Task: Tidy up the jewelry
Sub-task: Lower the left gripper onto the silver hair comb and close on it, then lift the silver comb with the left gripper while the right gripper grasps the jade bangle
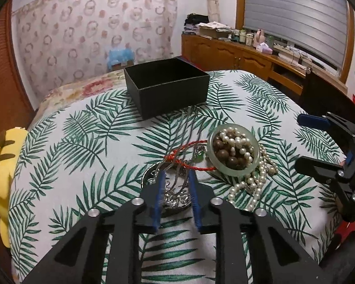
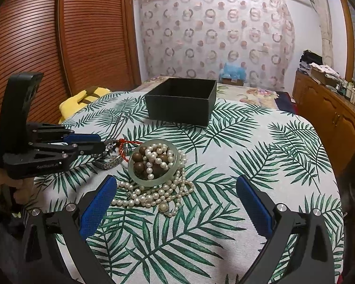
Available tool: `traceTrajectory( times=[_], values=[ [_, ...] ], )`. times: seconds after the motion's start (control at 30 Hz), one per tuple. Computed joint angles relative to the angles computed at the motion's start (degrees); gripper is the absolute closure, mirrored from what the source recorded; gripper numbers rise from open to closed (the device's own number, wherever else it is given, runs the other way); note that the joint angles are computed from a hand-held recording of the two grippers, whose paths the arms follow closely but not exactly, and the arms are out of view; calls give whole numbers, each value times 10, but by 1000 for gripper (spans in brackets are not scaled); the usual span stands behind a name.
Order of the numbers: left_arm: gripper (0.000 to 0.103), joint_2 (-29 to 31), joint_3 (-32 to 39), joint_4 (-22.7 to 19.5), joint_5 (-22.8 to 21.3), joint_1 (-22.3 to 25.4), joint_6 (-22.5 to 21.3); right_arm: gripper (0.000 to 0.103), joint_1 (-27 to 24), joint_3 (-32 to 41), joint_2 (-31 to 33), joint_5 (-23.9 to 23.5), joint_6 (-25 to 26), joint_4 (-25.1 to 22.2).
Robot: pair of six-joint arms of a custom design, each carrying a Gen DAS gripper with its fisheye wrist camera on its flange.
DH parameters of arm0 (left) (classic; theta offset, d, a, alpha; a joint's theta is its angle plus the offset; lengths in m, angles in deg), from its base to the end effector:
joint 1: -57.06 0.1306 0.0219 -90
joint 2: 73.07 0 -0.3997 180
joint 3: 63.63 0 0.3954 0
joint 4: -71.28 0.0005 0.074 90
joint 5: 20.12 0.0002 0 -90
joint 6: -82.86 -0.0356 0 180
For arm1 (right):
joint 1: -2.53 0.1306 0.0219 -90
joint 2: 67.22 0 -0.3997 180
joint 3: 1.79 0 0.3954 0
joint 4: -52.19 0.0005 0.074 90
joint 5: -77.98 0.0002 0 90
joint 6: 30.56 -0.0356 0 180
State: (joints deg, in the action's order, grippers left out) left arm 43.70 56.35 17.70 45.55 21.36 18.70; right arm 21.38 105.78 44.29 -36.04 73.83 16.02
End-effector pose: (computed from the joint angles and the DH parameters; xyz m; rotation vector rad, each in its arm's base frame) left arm 0.5479 -0.3762 0.4275 0.0200 2.3486 0.0021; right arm 0.6052 0.2214 0.4065 -0.8525 2.0816 0.5164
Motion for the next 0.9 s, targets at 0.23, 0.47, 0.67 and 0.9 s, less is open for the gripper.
traceTrajectory(
  times=[0.23,0.47,0.67,0.9],
  values=[
    [101,-14,-21,21,-2,8,3,2,-1,1,0,0,-2,0],
    [102,-31,-39,32,-15,16,10,2,1,5,2,0,0,-4],
    [102,-55,-67,63,-12,20,17,2,9,19,10,1,13,-12],
    [102,-68,-69,87,-18,15,10,4,21,86,55,-11,31,-69]
  ],
)
